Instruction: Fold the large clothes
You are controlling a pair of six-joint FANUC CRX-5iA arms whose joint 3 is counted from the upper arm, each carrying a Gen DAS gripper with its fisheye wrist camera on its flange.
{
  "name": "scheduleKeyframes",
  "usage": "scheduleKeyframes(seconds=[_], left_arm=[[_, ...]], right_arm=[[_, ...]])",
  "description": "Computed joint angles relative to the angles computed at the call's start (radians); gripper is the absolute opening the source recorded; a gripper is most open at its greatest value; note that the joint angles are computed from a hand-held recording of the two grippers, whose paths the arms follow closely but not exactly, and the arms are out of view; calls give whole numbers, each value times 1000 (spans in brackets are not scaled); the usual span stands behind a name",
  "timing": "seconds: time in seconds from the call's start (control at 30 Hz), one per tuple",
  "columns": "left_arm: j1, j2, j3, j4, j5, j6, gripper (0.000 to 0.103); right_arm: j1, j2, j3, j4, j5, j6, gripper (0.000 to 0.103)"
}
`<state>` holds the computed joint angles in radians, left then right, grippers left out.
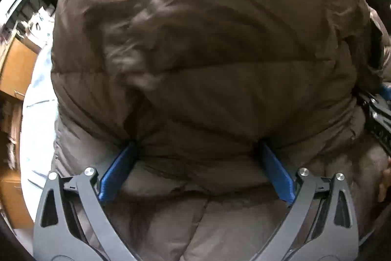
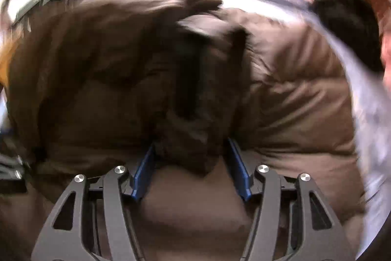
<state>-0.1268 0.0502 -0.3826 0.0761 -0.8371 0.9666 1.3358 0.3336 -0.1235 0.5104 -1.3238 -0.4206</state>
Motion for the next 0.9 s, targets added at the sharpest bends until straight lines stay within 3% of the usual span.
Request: scheduleKeyframes(seconds=[0.07,0.17,0.3,0.37,0.47,0.53,0.6,0.67,0.73,0.8,0.9], left_arm=[[15,-10,7,34,-39,-5,96],[56,-55,-30,91,-61,-53,96],[40,-26,-31,-8,-29,-26,97],[28,-40,-2,-30,-87,18,95],[93,-148,-55,192,-127,-126,97],[119,-187,-72,273,-146,-146,101],[132,-175,-46,274,-179,-48,101],[169,-144,-21,258,-300,71,101],[181,-85,4,291,-376,104,101],[163,-58,13,286,-390,96,101],[126,-41,24,231,-347,106,101]], right_arm=[[34,-55,-49,43,13,-124,57],[115,-74,-64,31,-138,-318,57],[83,-68,-91,-73,-52,-227,58],[95,-102,-105,-39,-54,-305,58],[118,-176,-163,115,-72,-475,68],[74,-199,-154,170,-77,-429,83],[7,-219,-146,207,-50,-372,83],[-100,-220,-99,227,-26,-260,83],[-219,-197,-36,215,-7,-90,88],[-339,-121,81,176,9,84,92],[-504,1,263,55,20,338,93]])
